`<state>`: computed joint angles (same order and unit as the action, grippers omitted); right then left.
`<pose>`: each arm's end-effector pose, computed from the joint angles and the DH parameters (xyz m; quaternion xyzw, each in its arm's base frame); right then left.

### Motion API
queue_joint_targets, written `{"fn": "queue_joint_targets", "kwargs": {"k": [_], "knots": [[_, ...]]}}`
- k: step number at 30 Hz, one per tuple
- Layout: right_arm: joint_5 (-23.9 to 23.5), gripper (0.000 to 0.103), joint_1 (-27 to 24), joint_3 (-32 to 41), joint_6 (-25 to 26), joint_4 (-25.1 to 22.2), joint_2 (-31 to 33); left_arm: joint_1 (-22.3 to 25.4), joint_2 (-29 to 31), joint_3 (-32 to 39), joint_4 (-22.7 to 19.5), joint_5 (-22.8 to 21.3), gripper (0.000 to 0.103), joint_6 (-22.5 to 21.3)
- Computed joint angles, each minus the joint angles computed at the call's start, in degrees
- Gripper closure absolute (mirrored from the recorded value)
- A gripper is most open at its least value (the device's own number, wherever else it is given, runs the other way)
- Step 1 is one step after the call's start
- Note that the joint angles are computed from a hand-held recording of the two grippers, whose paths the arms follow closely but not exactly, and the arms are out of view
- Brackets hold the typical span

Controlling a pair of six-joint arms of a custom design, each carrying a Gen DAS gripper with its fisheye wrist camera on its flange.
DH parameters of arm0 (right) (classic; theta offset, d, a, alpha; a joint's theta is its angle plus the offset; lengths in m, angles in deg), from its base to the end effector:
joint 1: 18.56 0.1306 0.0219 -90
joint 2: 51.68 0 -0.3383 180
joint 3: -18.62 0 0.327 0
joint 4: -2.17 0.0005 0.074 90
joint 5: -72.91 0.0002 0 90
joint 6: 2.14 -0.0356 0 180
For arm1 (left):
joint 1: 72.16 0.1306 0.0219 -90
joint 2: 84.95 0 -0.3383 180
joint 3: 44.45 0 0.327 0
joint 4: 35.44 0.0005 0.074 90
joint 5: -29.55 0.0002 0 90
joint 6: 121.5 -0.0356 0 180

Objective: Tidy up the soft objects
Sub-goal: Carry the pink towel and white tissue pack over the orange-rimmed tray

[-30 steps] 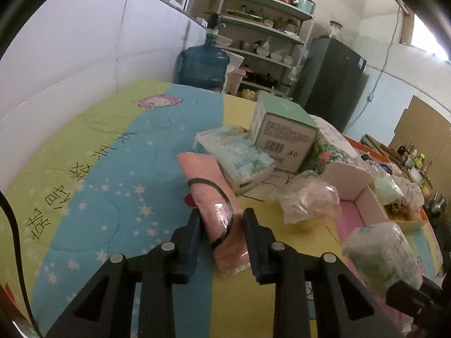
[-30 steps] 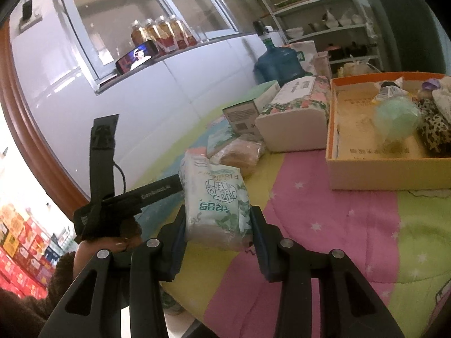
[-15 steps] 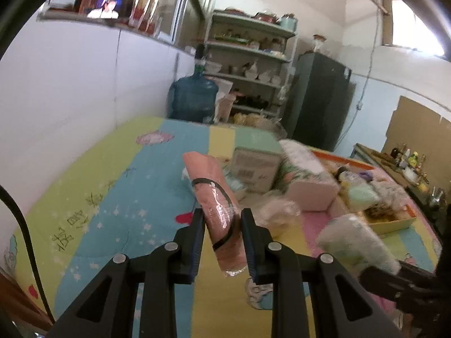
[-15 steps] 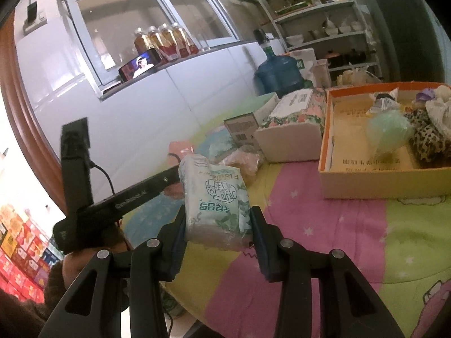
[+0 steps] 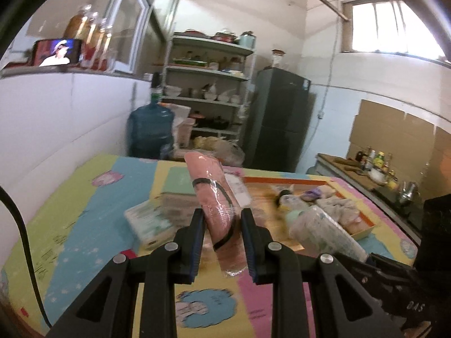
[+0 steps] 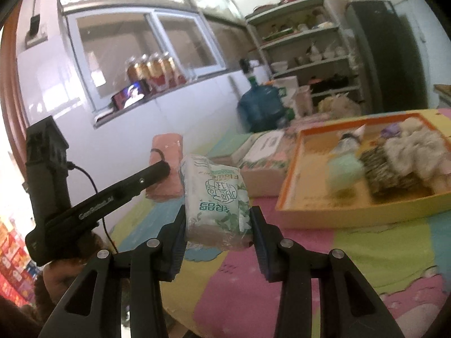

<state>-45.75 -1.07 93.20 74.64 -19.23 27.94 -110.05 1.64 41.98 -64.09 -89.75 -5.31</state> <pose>0.3582 0.1303 0.3876 -0.1609 0.8182 0.3380 0.4363 0.3424 -0.2450 0.4166 -0.0432 0.8416 -0.0767 0.5329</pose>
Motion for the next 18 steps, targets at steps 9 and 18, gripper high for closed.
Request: {"fn": "queue_joint_targets", "kwargs": {"k": [9, 18], "knots": [[0.69, 0.06, -7.64, 0.19, -1.15, 0.36, -2.07, -1.49, 7.42, 8.83, 0.9, 4.1, 0.076, -3.21], [1.32, 0.06, -13.24, 2.9, -0.56, -0.2, -0.26, -1.88, 15.62, 19.15, -0.87, 6.54, 0.076, -5.61]]}}
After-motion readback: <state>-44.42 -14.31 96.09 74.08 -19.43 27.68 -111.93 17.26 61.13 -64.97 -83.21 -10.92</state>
